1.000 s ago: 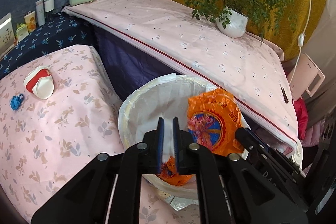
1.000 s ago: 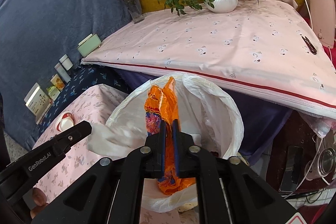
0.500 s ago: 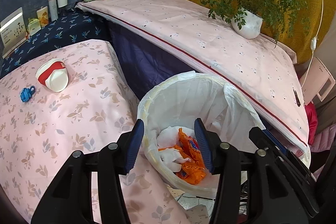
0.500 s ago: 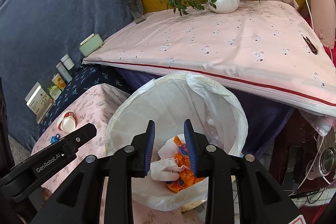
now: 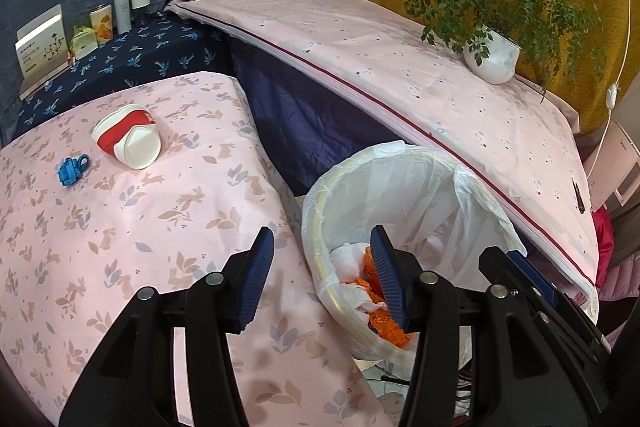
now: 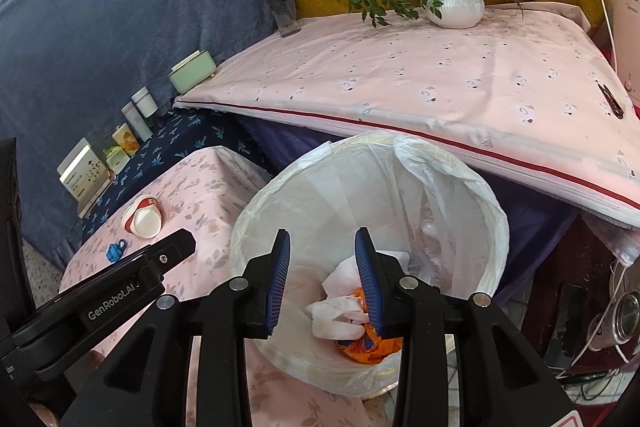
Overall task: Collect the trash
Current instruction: 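Move both open grippers back toward the blue clip and paper cup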
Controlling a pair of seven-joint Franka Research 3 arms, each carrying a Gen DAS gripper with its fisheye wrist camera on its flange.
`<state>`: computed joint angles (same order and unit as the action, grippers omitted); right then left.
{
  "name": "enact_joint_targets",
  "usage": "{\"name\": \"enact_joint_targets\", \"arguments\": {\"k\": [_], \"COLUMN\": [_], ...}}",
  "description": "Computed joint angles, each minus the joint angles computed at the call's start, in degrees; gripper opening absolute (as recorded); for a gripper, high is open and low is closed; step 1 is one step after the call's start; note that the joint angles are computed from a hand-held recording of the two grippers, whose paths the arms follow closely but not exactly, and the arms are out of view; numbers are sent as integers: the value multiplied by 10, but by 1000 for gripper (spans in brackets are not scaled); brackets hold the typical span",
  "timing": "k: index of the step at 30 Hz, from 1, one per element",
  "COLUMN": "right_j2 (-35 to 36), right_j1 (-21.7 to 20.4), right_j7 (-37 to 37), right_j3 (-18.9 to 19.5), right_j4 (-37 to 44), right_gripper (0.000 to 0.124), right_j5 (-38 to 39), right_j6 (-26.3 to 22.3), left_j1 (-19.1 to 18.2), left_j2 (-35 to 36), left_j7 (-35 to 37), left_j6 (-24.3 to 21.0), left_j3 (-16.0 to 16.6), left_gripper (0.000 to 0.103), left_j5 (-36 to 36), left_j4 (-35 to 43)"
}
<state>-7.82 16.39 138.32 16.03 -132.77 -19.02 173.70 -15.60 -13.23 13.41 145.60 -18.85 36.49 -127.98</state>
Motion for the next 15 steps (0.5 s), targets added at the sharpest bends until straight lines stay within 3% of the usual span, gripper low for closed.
{"name": "enact_joint_targets", "arguments": {"k": [15], "right_j2": [28], "right_j1": [41], "right_j7": [-5], "right_j3": [-4], "right_j4": [41], "right_gripper": [34], "right_j5": [-18], "right_j6": [-17], "left_j1": [21], "left_j2": [-64], "left_j7": [-6], "left_j6": [1], "left_j3": [9], "left_gripper": [48], "left_j5": [-22], "left_j4": [-66]}}
